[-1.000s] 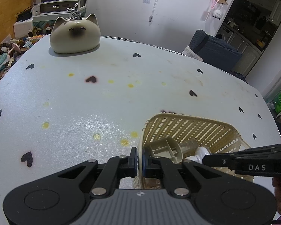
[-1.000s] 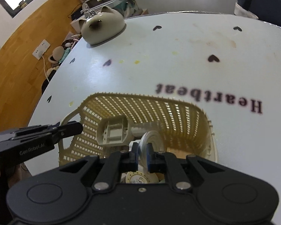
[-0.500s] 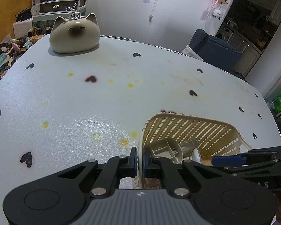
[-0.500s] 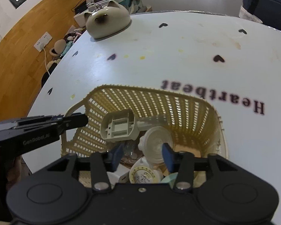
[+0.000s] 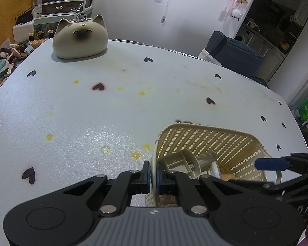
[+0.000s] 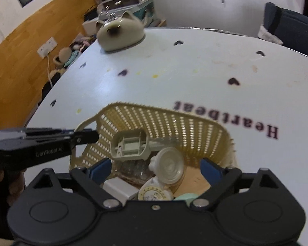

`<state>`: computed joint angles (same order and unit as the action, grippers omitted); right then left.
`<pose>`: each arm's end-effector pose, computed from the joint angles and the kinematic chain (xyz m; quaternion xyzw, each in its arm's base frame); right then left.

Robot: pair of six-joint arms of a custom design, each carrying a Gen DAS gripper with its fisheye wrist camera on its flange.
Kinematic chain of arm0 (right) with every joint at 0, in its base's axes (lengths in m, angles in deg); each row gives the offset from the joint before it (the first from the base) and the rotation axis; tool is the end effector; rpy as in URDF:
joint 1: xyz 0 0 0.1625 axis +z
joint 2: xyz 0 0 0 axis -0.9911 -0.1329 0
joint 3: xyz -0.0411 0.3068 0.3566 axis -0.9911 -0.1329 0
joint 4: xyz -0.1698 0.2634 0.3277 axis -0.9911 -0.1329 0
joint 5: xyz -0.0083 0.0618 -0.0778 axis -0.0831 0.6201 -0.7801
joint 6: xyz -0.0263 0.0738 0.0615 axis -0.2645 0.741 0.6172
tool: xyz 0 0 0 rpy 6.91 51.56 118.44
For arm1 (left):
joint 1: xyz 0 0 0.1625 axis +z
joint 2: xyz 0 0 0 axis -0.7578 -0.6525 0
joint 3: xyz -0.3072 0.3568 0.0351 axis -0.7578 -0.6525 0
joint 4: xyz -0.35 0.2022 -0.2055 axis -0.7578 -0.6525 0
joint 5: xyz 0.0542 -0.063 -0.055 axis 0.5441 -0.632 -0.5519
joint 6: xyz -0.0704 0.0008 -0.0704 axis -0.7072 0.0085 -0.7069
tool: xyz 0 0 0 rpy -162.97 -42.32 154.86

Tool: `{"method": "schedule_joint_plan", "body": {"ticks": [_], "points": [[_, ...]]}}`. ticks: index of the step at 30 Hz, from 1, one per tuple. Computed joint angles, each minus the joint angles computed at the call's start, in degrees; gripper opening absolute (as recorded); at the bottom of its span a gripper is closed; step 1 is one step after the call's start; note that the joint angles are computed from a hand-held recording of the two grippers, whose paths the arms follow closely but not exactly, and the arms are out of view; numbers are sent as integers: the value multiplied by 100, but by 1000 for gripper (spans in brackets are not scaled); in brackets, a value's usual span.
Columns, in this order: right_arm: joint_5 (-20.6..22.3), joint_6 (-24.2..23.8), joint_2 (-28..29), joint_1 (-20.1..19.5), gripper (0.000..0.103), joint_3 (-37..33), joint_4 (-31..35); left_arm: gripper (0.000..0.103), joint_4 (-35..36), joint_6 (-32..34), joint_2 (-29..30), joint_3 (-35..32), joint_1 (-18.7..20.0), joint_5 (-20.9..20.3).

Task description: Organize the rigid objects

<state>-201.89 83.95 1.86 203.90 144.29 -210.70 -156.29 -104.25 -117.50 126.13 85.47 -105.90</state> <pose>0.2706 -0.2851 0.0187 0.1737 -0.9411 0.1933 0.2165 -0.0425 -0.2790 0.2316 0.1477 0.9215 -0.2582 0.2496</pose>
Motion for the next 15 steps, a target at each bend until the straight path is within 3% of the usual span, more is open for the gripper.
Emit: {"method": "schedule_joint_plan", "body": {"ticks": [15], "points": [[-611, 427, 40, 417, 103, 137, -527, 6, 43, 289, -122, -22, 48, -72]]}}
